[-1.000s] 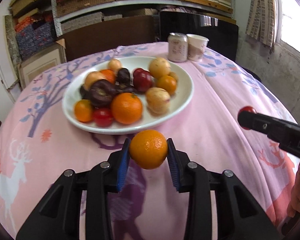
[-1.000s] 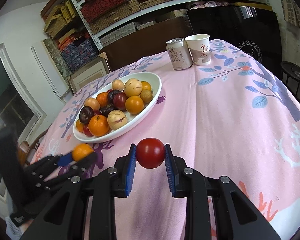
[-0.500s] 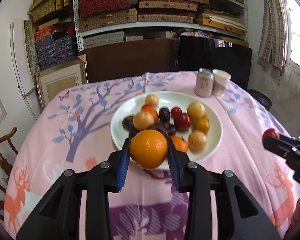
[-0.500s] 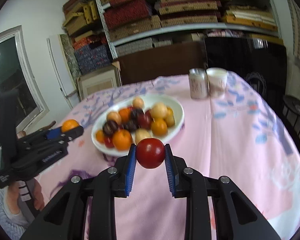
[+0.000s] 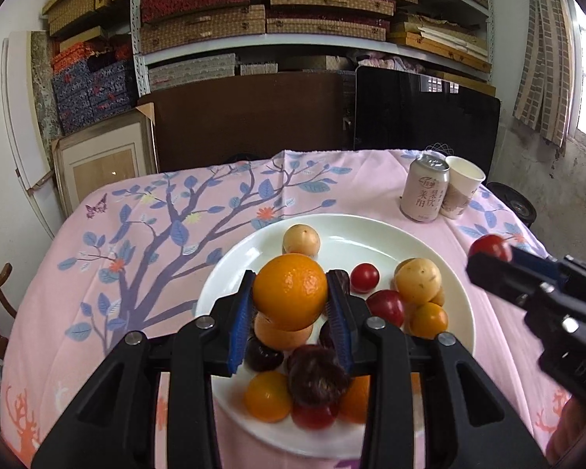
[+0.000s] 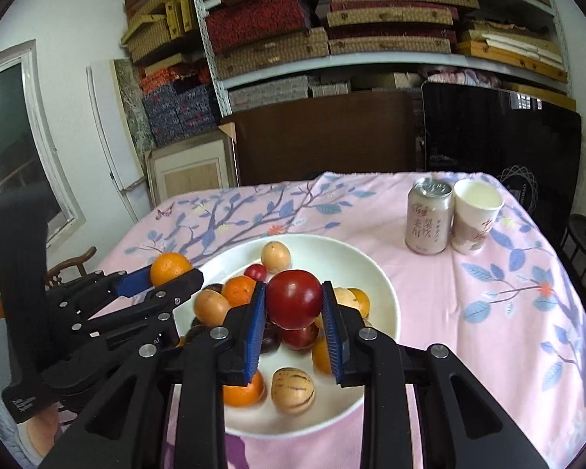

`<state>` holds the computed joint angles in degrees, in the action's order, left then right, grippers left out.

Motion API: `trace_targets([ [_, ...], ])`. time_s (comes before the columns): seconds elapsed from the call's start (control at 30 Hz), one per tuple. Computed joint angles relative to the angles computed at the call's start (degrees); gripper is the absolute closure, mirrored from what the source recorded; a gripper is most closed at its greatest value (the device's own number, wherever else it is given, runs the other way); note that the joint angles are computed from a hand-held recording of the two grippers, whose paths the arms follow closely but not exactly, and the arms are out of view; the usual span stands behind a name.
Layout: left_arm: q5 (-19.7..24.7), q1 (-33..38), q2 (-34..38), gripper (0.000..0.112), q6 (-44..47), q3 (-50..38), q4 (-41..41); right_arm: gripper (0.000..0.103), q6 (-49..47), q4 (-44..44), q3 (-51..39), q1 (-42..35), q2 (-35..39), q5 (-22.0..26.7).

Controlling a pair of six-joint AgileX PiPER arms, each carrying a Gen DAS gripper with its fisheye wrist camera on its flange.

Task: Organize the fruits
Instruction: 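Carry the tomato and tangerine over the white plate and open both tools, then withdraw both open tools from the plate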

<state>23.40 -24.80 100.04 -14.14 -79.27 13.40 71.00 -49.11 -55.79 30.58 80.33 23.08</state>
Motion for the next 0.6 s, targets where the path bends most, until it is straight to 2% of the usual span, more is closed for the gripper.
trace_targets([
  [0.1, 0.22, 0.23, 4.62, 0.077, 2.07, -3.07, -1.93, 0.074, -4.09, 3.61, -1.91, -1.81, 4.96, -1.37],
  [0.13, 0.59, 0.38, 6.24, 0.074, 3.61, -4.25, -3.74, 0.068, -6.71, 5.81, -2.86, -2.16, 7.11, -1.42],
  [0.17, 0.34, 0.45, 7.04, 0.062, 2.86, -4.54, -3.43, 0.059, -7.03, 6.27, -3.35, -2.04, 8.59, -1.33],
  [0.2, 0.19, 0.70, 7.57, 0.054, 0.68, -4.60, -1.90, 0.053, -5.07, 5.10, -3.90, -1.57, 9.30, 0.98],
  [0.23, -0.08, 1.22, 7.82, 0.038, 0.64, -4.45, -2.66, 0.046, -2.64, 3.22, -3.75, -1.39, 9.37, 1.44],
  [0.27, -0.82, 2.04, 7.64, 0.027, 2.83, -3.76, -5.72, 0.044, -1.42, 2.03, -2.70, -1.61, 8.78, 0.35],
  [0.33, -2.32, 3.09, 6.20, 0.022, 6.07, -1.61, -9.46, 0.039, 0.84, -0.71, -0.63, -1.43, 6.89, -0.52],
  [0.4, -3.64, 2.76, 3.49, 0.017, 2.54, 1.64, -5.63, 0.039, 4.54, -4.43, 1.16, 0.06, 4.71, 0.73],
  [0.47, -4.79, 2.77, -0.23, 0.014, 4.72, 5.42, -7.72, 0.036, 9.66, -8.51, 4.56, 1.68, 0.92, 0.67],
  [0.53, -6.09, 2.71, -4.55, 0.014, 6.35, 9.71, -9.43, 0.021, 17.81, -14.76, 8.42, 5.46, -3.33, 2.86],
  [0.6, -5.36, 2.28, -8.54, 0.014, 6.49, 13.07, -9.60, 0.009, 22.90, -19.00, 11.11, 9.91, -6.46, 7.64],
])
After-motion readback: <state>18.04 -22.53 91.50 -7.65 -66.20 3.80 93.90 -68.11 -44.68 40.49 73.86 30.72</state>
